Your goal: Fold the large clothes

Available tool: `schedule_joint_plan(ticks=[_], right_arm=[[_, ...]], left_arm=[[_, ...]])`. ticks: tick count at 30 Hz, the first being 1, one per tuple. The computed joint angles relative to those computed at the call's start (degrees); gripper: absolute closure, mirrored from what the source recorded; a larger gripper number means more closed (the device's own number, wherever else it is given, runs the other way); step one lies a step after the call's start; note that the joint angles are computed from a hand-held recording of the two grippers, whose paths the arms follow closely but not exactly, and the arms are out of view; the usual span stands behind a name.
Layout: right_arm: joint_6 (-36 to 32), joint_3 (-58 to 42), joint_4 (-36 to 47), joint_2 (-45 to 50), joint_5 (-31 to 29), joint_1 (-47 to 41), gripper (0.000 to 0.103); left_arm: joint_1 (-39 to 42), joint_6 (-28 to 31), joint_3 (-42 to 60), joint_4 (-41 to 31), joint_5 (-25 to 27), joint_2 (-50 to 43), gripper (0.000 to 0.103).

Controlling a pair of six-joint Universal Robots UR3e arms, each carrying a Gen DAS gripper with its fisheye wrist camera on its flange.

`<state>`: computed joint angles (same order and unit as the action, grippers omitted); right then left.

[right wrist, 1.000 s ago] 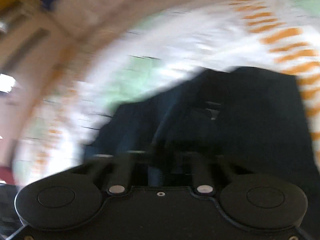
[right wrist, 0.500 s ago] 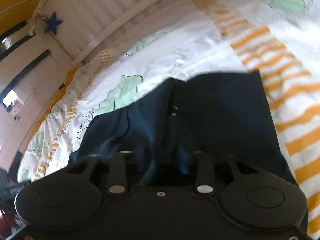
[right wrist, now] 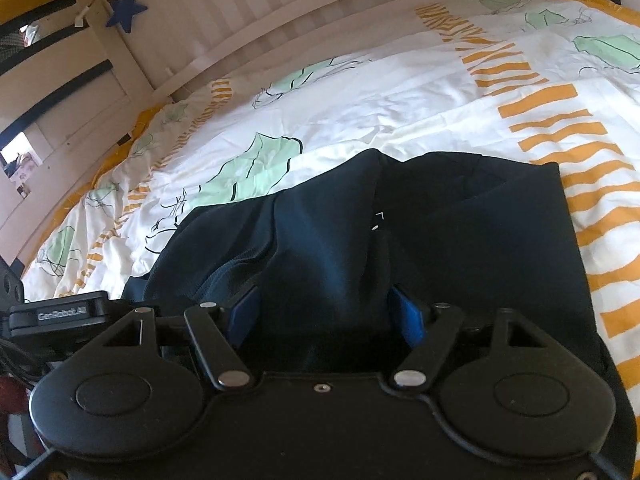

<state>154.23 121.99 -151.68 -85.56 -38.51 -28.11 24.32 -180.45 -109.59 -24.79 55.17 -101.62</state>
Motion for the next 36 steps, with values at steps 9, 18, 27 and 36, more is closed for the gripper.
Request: schedule_joint_plan(ticks=[9,18,27,36], right_arm=[[-0.1,-1.9,-1.1,1.2,-2.8,2.4,0.081],[0.7,0.6,-11.1,2.9,-0.2,0.7,0.082],[-1.3,5.6,-14.1,4.3,0.2,-1.6,0.061],[-3.2,14.1,-16.5,-7.2,2.3,-5.8,0.013]], left_arm=[[-2.2,-0.2,-0.2,9.8,4.7,-0.7,0.095],[-0.6,3.7,-2.0,10.3,5.9,-0.4,0.094],[2.1,5.0,-5.4,9.4,4.8,0.9,0.075],[0.3,7.0,-12.3,12.8,10.0,12.6,0.051]])
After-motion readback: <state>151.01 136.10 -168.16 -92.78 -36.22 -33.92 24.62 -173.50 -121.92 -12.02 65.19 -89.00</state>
